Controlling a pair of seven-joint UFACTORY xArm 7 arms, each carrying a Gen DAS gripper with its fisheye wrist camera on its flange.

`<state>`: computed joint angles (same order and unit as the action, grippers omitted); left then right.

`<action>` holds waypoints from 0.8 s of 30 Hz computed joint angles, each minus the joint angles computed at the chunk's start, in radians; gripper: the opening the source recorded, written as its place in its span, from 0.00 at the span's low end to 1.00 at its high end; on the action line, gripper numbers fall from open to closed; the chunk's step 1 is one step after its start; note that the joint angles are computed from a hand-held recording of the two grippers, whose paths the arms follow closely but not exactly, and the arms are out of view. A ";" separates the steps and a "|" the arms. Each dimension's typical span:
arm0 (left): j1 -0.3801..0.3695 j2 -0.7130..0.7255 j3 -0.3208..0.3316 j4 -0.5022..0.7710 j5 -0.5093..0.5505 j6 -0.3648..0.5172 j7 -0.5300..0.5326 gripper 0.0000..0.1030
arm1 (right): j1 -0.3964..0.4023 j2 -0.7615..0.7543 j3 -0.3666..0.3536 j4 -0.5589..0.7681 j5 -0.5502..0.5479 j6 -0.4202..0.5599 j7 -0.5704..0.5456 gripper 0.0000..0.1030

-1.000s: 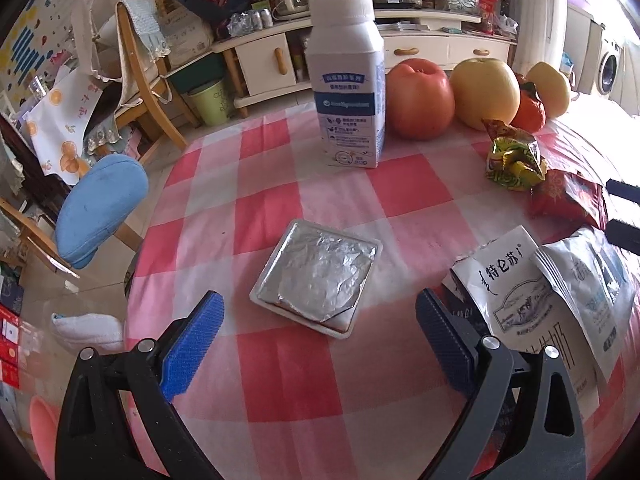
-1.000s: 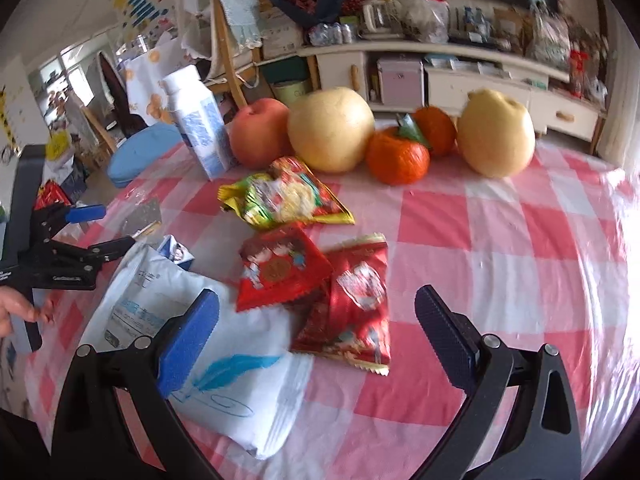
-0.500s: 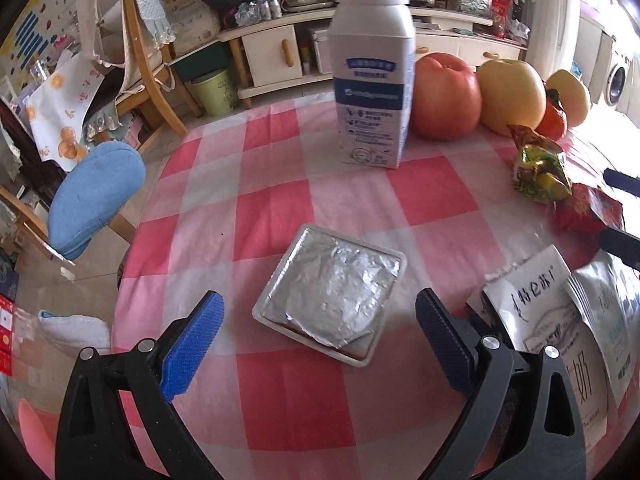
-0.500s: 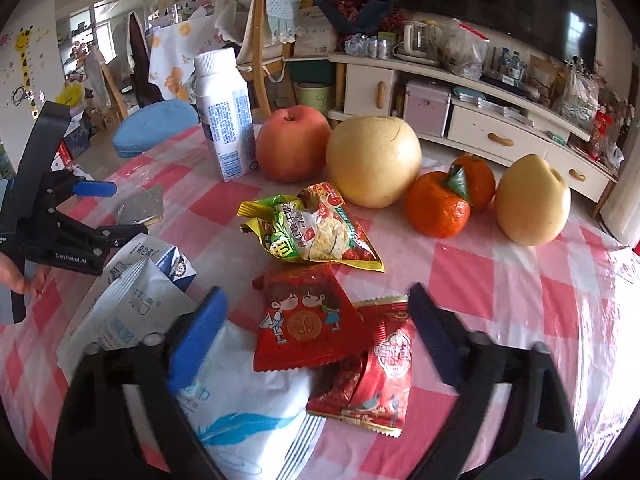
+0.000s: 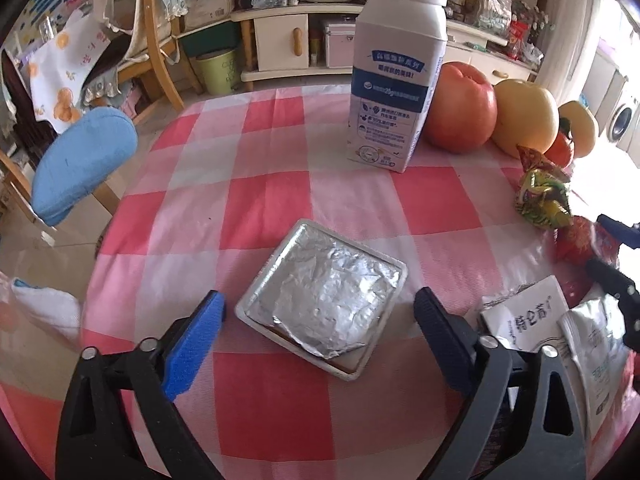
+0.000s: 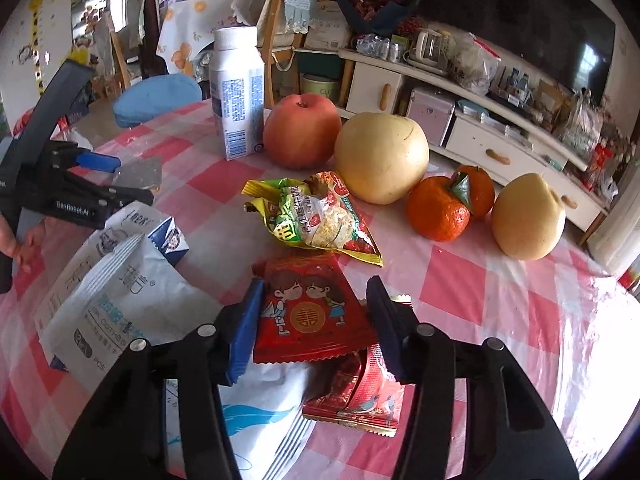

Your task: Collect trash

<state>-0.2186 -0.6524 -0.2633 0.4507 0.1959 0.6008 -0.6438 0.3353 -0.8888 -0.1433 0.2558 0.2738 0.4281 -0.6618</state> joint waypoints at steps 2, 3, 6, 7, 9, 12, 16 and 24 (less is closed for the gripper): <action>-0.007 -0.002 -0.001 -0.001 0.000 -0.011 0.005 0.77 | -0.002 -0.007 -0.001 -0.003 -0.001 0.003 -0.003 0.52; -0.012 -0.002 -0.004 0.000 0.000 -0.014 0.007 0.72 | -0.006 -0.011 0.000 -0.006 -0.002 0.002 -0.002 0.52; -0.022 0.004 -0.015 0.005 -0.003 -0.017 0.002 0.69 | -0.021 -0.026 0.005 -0.013 -0.009 0.005 0.002 0.51; -0.025 0.006 -0.019 0.006 -0.004 -0.019 -0.002 0.69 | -0.026 -0.034 0.001 -0.014 -0.011 0.012 0.003 0.51; -0.035 0.008 -0.025 0.012 -0.010 -0.013 -0.010 0.67 | -0.031 -0.048 0.000 -0.015 -0.012 0.022 0.006 0.51; -0.063 0.010 -0.030 0.016 -0.018 -0.006 -0.004 0.67 | -0.040 -0.074 -0.010 -0.016 -0.010 0.043 0.008 0.51; -0.089 0.003 -0.041 0.022 -0.031 0.017 -0.014 0.66 | -0.051 -0.116 -0.023 -0.014 0.003 0.081 0.013 0.50; -0.133 -0.100 -0.046 -0.003 -0.079 0.076 -0.086 0.65 | -0.086 -0.207 -0.053 -0.018 0.028 0.166 0.021 0.50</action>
